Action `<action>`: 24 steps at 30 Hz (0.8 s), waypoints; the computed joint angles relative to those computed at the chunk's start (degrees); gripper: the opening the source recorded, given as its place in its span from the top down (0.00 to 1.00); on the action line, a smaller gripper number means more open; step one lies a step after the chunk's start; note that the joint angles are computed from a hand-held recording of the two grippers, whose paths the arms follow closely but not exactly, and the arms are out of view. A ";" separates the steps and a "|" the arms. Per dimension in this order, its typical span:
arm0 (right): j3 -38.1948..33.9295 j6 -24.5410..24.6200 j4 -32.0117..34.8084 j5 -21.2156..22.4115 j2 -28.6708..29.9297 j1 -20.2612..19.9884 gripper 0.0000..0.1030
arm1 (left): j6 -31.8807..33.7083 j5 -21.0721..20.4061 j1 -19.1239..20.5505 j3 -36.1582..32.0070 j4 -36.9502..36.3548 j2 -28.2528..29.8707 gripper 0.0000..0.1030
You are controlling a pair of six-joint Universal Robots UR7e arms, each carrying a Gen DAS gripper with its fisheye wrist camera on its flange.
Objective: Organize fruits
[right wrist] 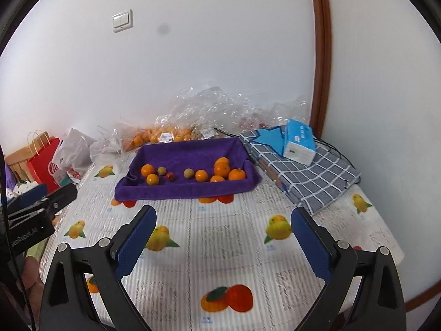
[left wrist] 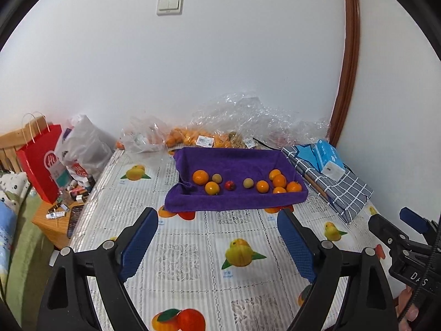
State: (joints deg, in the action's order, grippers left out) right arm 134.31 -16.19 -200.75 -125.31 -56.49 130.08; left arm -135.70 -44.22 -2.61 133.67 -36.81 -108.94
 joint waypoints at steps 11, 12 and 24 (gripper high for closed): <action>1.16 1.47 -0.80 -1.51 -1.04 0.47 0.06 | 1.04 -0.51 -0.76 -0.11 -1.59 1.84 0.14; 1.17 1.19 -0.85 -1.54 -1.08 0.39 0.06 | 1.21 -0.47 -0.77 -0.10 -1.53 1.72 0.15; 1.48 1.24 -1.21 -1.52 -1.20 0.60 0.06 | 0.25 -1.17 -1.32 -0.67 -0.44 3.46 0.14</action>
